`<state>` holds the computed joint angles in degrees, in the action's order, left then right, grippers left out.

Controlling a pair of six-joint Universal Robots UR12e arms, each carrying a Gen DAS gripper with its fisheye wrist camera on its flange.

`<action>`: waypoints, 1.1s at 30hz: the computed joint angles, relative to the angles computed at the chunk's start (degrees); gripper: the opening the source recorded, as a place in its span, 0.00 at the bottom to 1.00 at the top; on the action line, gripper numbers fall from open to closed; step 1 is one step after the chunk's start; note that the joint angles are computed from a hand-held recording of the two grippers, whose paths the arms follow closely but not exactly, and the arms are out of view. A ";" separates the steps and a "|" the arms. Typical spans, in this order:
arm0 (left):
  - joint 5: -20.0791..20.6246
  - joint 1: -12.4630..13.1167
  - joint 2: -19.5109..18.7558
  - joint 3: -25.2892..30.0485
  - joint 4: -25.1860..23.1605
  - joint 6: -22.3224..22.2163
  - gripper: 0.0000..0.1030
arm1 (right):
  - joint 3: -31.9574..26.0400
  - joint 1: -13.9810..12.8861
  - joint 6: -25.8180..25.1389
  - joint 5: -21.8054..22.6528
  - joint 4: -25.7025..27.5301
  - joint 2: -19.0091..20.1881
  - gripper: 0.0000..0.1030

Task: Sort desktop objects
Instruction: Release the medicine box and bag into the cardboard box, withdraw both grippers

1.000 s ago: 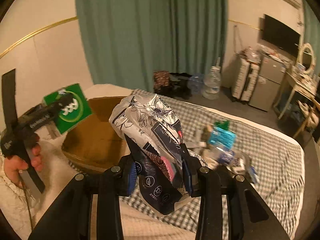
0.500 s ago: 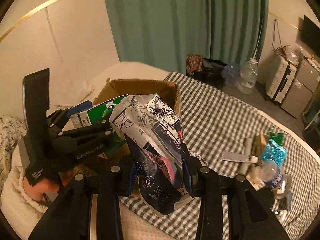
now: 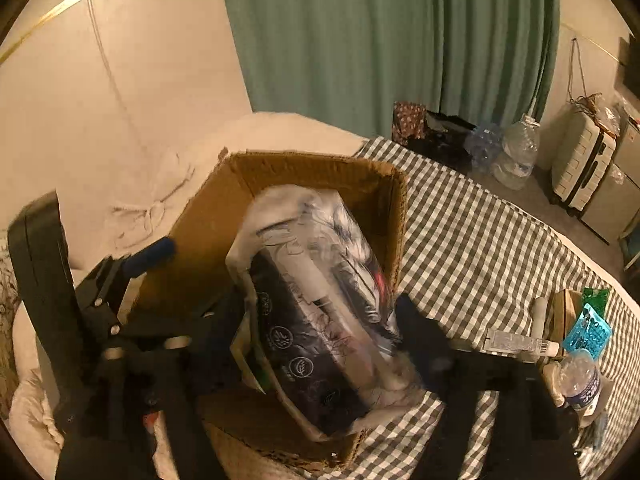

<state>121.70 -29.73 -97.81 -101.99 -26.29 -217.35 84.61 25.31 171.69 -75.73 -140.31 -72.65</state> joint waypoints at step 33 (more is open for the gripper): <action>7.54 -14.61 -13.93 27.26 -4.55 10.96 1.00 | 24.55 -23.28 5.66 -20.43 -14.82 -25.39 0.92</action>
